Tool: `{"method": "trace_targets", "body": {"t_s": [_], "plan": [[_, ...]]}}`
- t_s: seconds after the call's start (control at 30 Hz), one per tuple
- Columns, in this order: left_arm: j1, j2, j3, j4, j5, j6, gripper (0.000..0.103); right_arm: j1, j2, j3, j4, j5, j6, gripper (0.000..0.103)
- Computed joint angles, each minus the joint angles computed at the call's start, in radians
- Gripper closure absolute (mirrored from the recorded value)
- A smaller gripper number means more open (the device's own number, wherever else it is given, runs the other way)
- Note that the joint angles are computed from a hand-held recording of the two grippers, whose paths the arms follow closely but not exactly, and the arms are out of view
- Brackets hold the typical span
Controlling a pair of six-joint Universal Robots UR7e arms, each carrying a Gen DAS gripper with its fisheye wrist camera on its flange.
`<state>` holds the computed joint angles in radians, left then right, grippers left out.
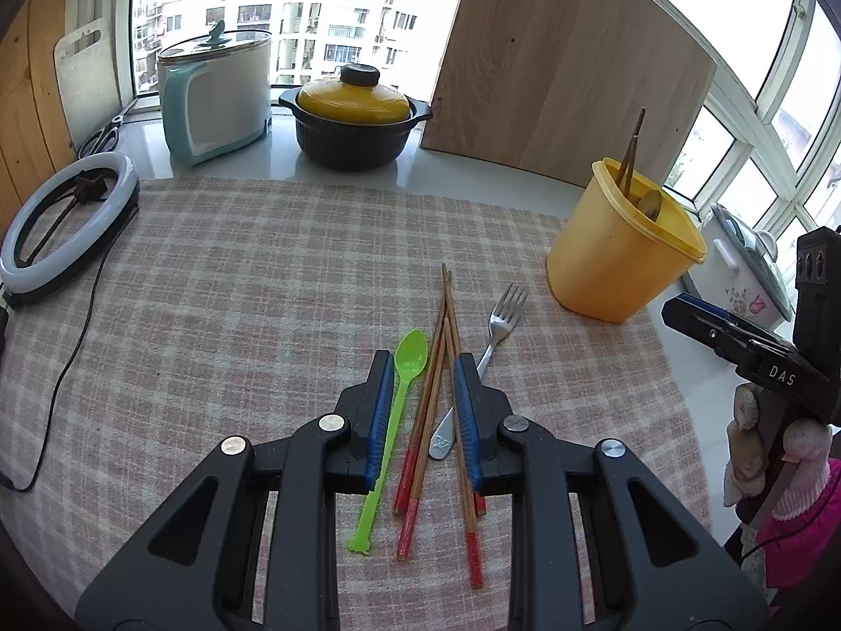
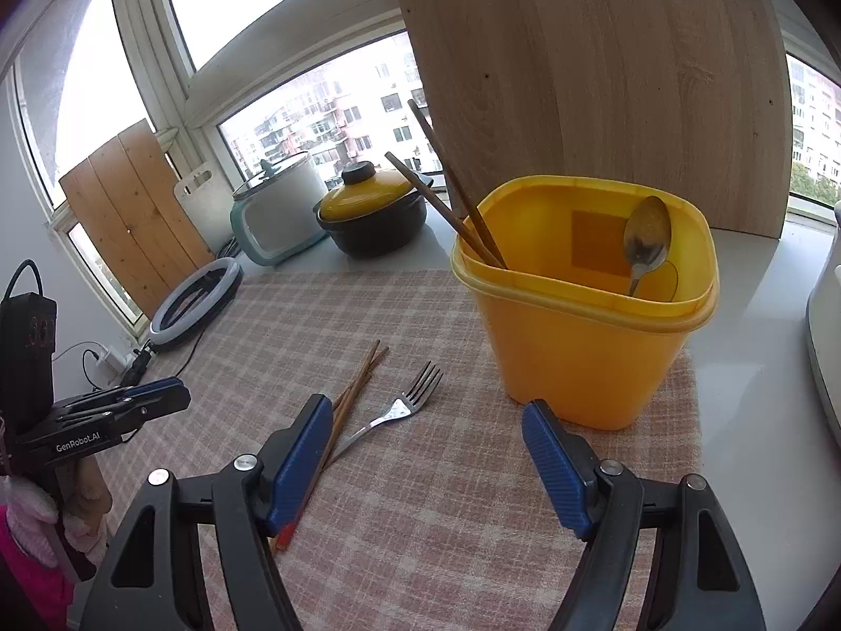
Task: Organize utensils
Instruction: 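Withdraw both tools from the container back toward the remaining utensils, then close the left tool on the green spoon while the right tool grasps the metal fork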
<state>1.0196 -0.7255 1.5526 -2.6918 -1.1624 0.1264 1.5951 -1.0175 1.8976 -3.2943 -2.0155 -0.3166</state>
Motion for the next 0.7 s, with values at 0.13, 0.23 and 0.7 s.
{"method": "trace_targets", "body": {"t_s": [0.13, 0.23, 0.7], "plan": [[0.012, 0.01, -0.009, 0.039, -0.012, 0.005, 0.081, -0.012, 0.019, -0.011, 0.038, 0.009, 0.036, 0.031], [0.023, 0.019, -0.021, 0.07, -0.024, -0.001, 0.081, -0.019, 0.037, -0.023, 0.046, 0.006, 0.057, 0.032], [0.058, 0.067, -0.073, 0.176, -0.054, 0.03, 0.081, -0.035, 0.116, -0.097, 0.094, -0.016, 0.157, 0.042]]}}
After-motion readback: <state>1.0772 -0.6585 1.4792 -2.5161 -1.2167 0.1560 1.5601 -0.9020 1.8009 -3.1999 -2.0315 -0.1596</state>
